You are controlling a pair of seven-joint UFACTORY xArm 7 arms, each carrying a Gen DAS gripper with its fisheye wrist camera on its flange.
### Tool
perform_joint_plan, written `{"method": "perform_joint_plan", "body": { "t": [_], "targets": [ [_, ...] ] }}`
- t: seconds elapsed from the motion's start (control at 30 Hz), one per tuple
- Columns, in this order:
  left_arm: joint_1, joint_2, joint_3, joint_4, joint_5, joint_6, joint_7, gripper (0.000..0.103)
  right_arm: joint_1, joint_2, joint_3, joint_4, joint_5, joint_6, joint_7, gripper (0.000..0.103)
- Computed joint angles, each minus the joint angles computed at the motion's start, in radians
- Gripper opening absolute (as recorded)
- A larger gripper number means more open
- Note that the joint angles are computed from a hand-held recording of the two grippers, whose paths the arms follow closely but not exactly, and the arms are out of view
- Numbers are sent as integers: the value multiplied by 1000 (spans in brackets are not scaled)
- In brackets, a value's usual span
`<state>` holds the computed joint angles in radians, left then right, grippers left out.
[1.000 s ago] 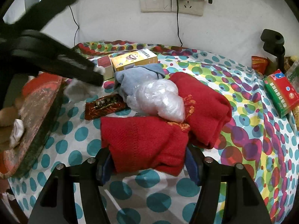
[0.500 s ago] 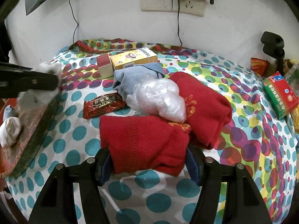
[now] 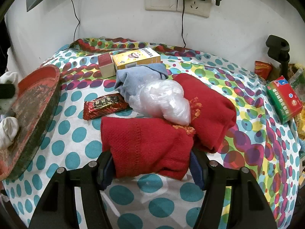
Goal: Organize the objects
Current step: 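Carry the small white sock onto the red tray and open the left tool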
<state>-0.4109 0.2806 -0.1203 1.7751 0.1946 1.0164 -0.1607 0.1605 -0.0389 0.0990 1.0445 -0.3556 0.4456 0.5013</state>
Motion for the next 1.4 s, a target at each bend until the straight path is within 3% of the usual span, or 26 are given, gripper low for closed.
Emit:
{"method": "perform_joint_plan", "body": {
  "t": [0.13,0.7,1.4],
  "targets": [
    [12,-31,23,-45,46,-4,-47,30,1,4,3,9,-30,18,17,64],
    [119,-61,19,-117,-69,-51,77,30,6,6,0,13,-43,25,26,64],
    [216,-41,44,-147,-173,-71,101,32,11,11,2,22,-92,47,57,64]
  ]
}}
